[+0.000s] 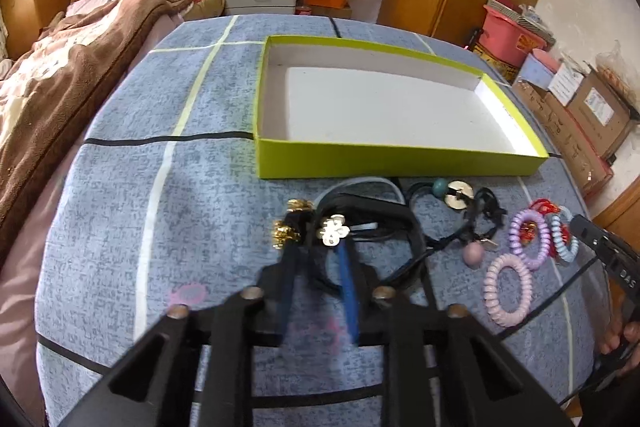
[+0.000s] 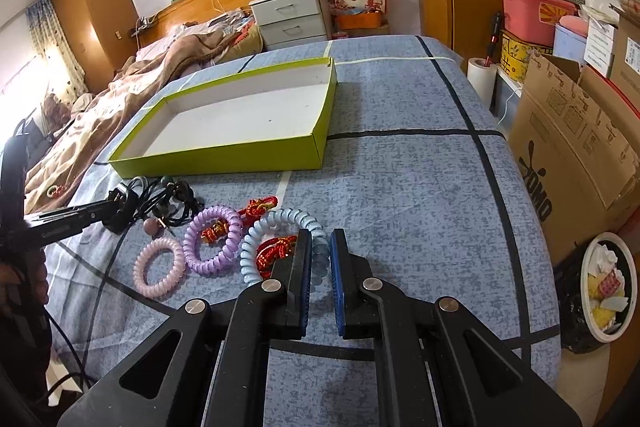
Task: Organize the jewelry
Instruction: 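Lower the left gripper onto the black watch band and close it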
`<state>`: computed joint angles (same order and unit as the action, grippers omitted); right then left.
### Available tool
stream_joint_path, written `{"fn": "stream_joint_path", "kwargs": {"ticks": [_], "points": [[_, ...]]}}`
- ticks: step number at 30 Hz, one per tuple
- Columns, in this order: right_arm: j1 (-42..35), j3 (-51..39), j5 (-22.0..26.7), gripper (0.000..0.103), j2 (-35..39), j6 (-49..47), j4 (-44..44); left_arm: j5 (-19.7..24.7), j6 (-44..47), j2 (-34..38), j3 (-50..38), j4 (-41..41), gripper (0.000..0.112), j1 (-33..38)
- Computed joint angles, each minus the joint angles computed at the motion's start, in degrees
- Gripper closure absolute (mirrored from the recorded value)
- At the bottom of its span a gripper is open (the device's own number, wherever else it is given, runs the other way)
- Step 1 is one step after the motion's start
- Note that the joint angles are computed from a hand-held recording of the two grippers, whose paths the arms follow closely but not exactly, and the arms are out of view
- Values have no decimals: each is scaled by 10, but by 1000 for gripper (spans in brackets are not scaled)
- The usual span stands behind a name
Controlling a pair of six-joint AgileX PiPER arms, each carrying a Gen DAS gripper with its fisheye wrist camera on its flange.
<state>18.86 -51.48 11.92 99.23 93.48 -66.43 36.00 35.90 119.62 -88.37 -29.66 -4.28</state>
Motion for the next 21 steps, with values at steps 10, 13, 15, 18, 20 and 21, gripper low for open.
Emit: {"fn": "stream_joint_path", "kwargs": {"ticks": [10, 13, 15, 18, 20, 21], "points": [[-1, 9, -5, 93, -5, 41, -34, 19, 71, -31, 36, -49, 98, 24], [0, 10, -5, 93, -6, 47, -38, 28, 91, -40, 46, -63, 98, 33], [1, 11, -6, 93, -5, 61, -49, 27, 86, -40, 49, -63, 98, 34], [6, 9, -3, 93, -4, 63, -49, 22, 81, -32, 44, -59, 98, 33], [12, 8, 2, 93, -3, 65, -49, 27, 65, -21, 30, -48, 98, 30], [12, 8, 2, 93, -3, 64, -49, 24, 54, -20, 28, -38, 98, 27]]}}
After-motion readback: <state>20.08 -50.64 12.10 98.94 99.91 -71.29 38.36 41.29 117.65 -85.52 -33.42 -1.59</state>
